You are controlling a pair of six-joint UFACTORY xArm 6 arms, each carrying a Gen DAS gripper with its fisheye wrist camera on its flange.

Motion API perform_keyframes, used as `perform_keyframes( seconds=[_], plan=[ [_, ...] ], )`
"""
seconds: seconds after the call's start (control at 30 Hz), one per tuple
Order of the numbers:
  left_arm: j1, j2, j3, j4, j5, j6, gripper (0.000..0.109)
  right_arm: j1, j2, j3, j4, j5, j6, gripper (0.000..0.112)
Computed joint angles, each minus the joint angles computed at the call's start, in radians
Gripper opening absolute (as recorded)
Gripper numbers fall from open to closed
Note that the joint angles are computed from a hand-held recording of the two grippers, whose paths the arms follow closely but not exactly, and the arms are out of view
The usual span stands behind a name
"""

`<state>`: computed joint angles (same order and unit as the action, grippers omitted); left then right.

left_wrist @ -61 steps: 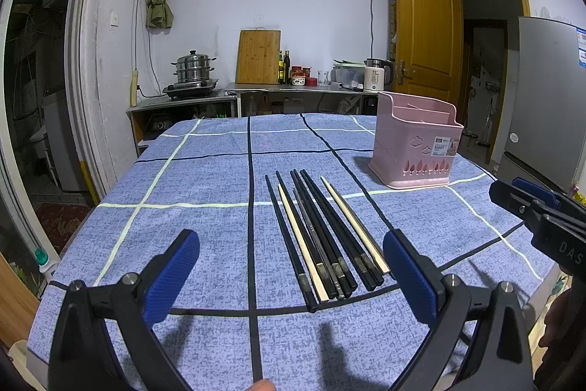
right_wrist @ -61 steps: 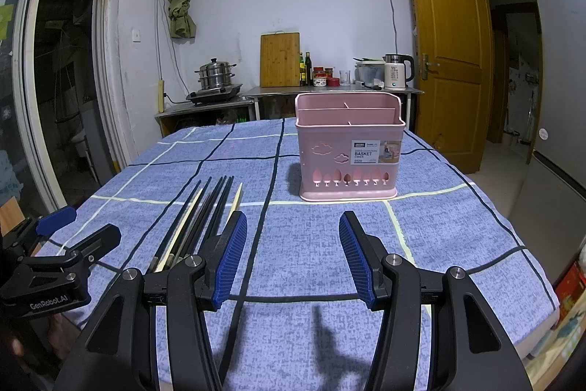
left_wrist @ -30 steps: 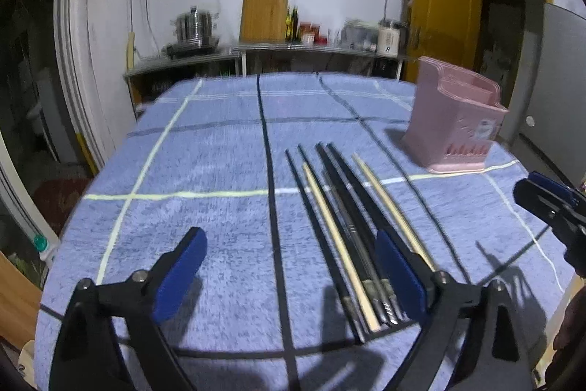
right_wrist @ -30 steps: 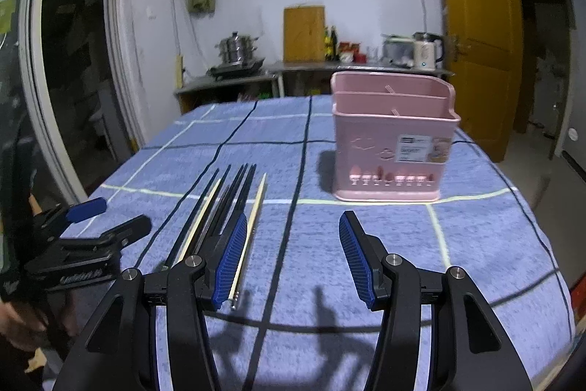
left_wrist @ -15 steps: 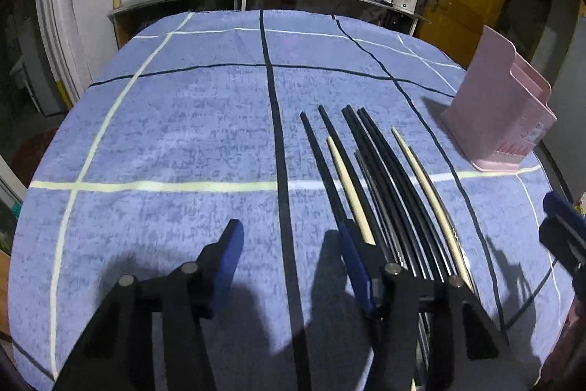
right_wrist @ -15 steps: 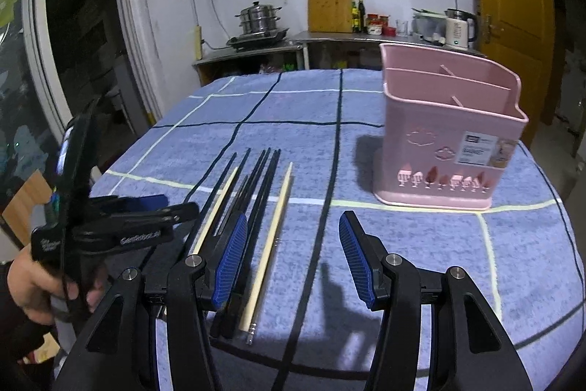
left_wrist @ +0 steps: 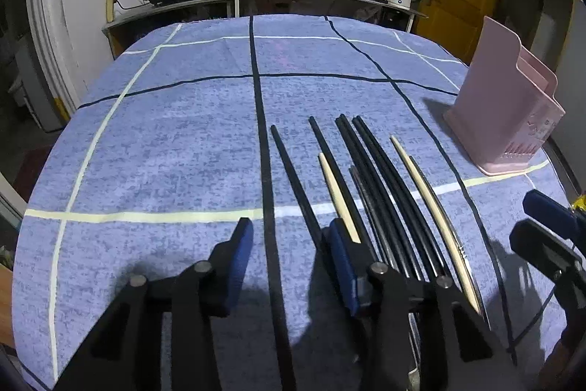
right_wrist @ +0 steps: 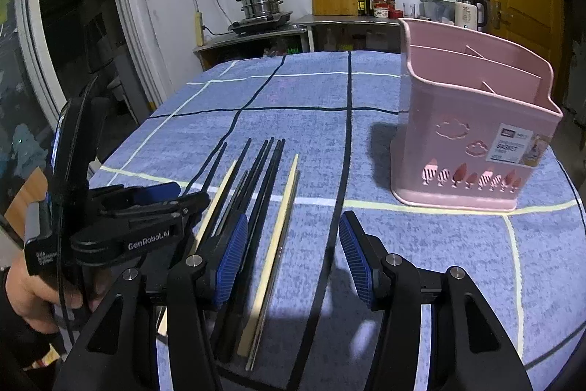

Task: Organize utensils
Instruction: 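Lower the left tool toward the chopsticks while the right tool also lowers beside it, then close the left tool on a black chopstick while the right tool grips another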

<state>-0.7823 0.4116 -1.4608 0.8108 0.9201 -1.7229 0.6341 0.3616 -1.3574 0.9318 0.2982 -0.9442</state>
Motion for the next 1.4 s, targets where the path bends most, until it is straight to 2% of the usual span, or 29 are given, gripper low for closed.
perform_keyframes(
  seconds=[0.1, 0.23, 0.4, 0.53, 0.67, 0.93, 1.13, 1.3, 1.4],
  plan=[
    [0.003, -0.012, 0.017, 0.006, -0.008, -0.005, 0.036, 0.001, 0.027, -0.036, -0.047, 0.014, 0.036, 0.045],
    [0.011, -0.020, 0.032, 0.014, -0.028, -0.004, 0.027, 0.002, 0.085, -0.125, -0.124, 0.082, 0.088, 0.025],
    [0.040, -0.059, 0.097, 0.030, -0.122, -0.048, 0.016, -0.002, 0.199, -0.299, -0.190, 0.226, 0.160, 0.016],
    [0.065, -0.095, 0.158, 0.045, -0.206, -0.101, 0.015, -0.002, 0.289, -0.420, -0.273, 0.292, 0.246, 0.012],
    [0.076, -0.107, 0.181, 0.057, -0.245, -0.130, 0.015, -0.009, 0.348, -0.494, -0.323, 0.325, 0.324, 0.010],
    [0.087, -0.093, 0.156, 0.018, -0.231, -0.109, 0.015, 0.001, 0.375, -0.529, -0.419, 0.336, 0.384, 0.009],
    [0.099, -0.087, 0.144, -0.041, -0.231, -0.094, 0.015, 0.000, 0.417, -0.612, -0.484, 0.388, 0.472, 0.008],
    [0.094, -0.053, 0.087, -0.072, -0.173, -0.032, 0.015, 0.002, 0.445, -0.663, -0.507, 0.418, 0.496, 0.008],
    [0.096, -0.045, 0.073, -0.081, -0.160, -0.014, 0.011, -0.004, 0.459, -0.690, -0.499, 0.443, 0.502, 0.007]
  ],
)
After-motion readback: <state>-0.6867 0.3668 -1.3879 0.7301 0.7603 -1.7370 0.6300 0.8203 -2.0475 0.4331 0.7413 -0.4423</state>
